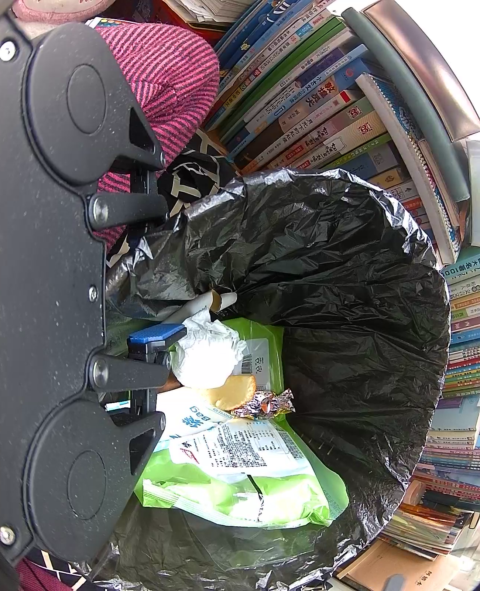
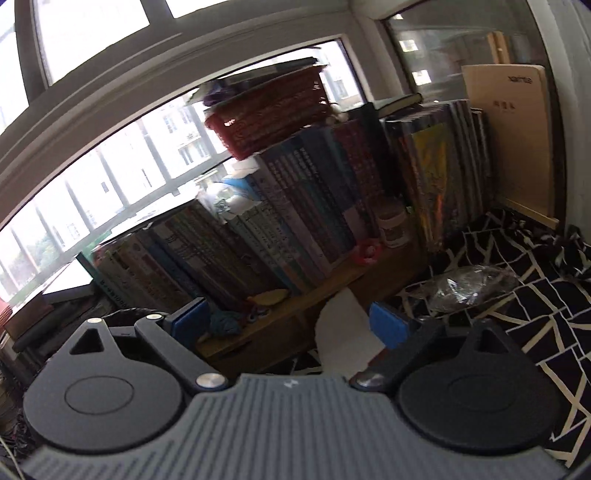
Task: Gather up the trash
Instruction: 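Move the right tool back toward the small white packet on the cloth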
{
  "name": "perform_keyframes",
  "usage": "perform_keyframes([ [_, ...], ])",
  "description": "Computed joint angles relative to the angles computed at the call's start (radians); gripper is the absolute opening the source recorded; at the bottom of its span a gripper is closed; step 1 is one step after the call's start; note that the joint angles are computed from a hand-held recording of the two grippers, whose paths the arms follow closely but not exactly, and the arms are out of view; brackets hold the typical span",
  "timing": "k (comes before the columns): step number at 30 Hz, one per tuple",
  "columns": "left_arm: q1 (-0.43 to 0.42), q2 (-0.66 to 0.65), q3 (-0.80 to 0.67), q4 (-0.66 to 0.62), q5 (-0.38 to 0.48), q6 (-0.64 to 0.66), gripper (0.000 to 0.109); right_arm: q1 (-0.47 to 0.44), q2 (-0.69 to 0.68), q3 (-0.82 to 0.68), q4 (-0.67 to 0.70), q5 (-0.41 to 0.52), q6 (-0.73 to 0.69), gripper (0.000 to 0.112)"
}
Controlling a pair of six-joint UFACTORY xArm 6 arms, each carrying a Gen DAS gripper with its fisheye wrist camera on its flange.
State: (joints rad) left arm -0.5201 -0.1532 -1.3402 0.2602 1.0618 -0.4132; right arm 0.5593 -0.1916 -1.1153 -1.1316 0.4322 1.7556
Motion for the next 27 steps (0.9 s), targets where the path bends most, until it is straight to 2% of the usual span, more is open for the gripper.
perform_keyframes([
  [10,0.0,0.001,-0.001,0.0,0.0,0.0,0.036,-0.083,-0.037,0.126,0.138,0.197,-0.053,0.1],
  [17,0.0,0.003,-0.003,0.0,0.003,0.005,0.036,-0.139,-0.024,0.209,0.23,0.249,-0.027,0.1],
  [21,-0.001,0.008,-0.009,0.001,0.01,0.005,0.036,-0.157,-0.018,0.252,0.231,0.268,0.02,0.1],
  [24,-0.003,0.013,-0.018,0.003,0.02,0.005,0.036,-0.175,-0.017,0.279,0.223,0.267,0.055,0.099],
  [27,-0.003,0.021,-0.03,0.001,0.036,-0.002,0.036,-0.2,-0.008,0.296,0.24,0.226,0.051,0.093],
])
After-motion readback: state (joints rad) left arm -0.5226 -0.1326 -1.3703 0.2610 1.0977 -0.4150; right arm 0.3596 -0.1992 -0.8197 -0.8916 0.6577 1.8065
